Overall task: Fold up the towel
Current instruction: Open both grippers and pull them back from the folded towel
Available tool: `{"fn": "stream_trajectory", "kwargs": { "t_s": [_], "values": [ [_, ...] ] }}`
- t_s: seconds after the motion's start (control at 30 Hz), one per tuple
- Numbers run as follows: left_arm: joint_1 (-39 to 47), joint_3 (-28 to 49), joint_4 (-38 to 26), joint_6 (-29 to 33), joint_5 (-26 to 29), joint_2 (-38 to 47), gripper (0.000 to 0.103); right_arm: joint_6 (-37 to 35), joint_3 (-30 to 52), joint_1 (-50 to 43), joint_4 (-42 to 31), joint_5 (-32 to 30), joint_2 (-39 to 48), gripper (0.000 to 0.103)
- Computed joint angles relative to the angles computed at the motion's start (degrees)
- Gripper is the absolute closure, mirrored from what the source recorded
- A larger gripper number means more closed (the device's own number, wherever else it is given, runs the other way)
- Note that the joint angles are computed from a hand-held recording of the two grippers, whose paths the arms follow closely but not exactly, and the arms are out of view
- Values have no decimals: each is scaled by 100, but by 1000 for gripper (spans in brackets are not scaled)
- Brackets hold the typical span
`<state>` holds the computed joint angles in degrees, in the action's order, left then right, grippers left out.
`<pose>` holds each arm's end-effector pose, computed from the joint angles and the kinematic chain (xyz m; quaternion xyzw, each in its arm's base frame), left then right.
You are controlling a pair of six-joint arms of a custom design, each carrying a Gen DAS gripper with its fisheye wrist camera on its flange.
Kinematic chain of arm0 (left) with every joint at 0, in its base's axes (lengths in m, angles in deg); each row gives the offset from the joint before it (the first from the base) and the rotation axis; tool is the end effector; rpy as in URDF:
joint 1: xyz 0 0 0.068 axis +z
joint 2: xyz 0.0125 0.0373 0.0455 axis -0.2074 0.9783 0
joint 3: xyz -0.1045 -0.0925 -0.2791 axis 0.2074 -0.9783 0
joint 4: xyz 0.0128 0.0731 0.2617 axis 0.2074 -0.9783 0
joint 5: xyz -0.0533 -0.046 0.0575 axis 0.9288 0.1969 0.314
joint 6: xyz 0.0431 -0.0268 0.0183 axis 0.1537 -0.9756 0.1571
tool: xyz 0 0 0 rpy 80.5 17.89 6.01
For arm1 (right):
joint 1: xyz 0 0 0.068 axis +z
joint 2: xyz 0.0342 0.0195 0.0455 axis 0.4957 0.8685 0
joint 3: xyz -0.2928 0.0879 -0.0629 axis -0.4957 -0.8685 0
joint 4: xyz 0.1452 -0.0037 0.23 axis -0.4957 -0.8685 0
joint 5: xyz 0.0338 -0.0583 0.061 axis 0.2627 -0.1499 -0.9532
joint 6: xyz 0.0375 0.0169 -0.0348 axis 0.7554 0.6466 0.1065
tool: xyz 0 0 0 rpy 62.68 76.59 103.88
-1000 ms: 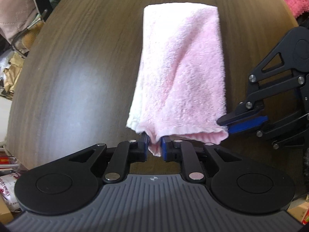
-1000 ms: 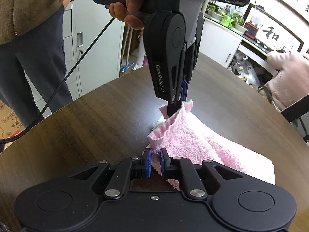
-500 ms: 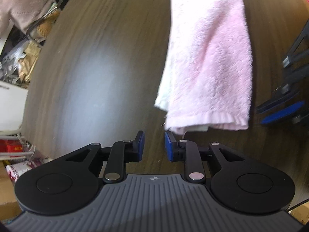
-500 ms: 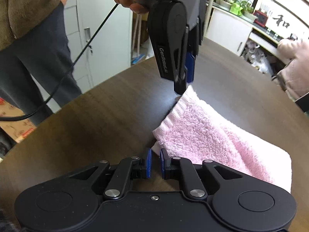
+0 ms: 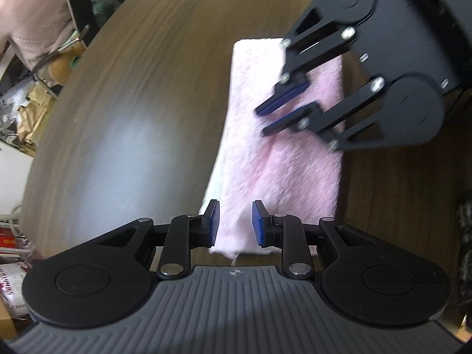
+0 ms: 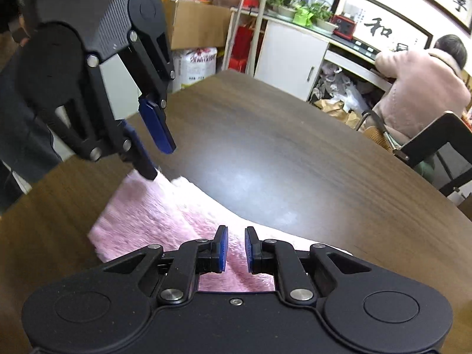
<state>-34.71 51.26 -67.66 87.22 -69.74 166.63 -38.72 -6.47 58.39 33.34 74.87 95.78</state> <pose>0.2989 -0.1325 0.1708 0.5990 0.7843 -0.0582 0.1507 0.2240 0.1186 0.1570 -0.2988 0.8940 0.0085 0.3339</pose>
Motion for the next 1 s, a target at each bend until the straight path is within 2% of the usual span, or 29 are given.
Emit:
{"fn": "stream_trajectory", "kwargs": {
  "t_s": [0.23, 0.3, 0.33, 0.4, 0.5, 0.6, 0.7, 0.73, 0.8, 0.83, 1.0],
  "values": [
    [-229, -131, 213, -253, -132, 322, 81, -20, -41, -43, 358, 199, 439, 93],
    [-241, -159, 282, -326, -147, 372, 80, -16, -2, -147, 447, 208, 538, 78],
    [-249, -178, 321, -364, -158, 396, 80, -5, -30, -148, 448, 215, 514, 76],
    [-248, -207, 358, -400, -195, 390, 79, 13, 2, -275, 435, 101, 573, 74],
    [-198, -224, 296, -340, -292, 228, 73, 23, -53, -346, 402, -5, 495, 73],
    [-123, -236, 211, -330, -326, 19, 73, 160, -146, -590, 267, -179, 59, 72],
    [-64, -251, 154, -525, -169, -239, 72, -4, -225, -962, -23, -401, -387, 68],
    [-89, -271, 197, -630, -129, -286, 70, -45, -229, -1079, -48, -484, -429, 67],
    [-180, -340, 369, -869, -151, -306, 68, -118, -291, -1325, -63, -596, -532, 50],
    [-263, -399, 533, -1015, -256, -243, 68, -141, -309, -1374, -49, -587, -538, 48],
    [-562, -422, 1118, -1561, -634, 262, 68, -304, -445, -1511, -70, -564, -652, 47]
  ]
}}
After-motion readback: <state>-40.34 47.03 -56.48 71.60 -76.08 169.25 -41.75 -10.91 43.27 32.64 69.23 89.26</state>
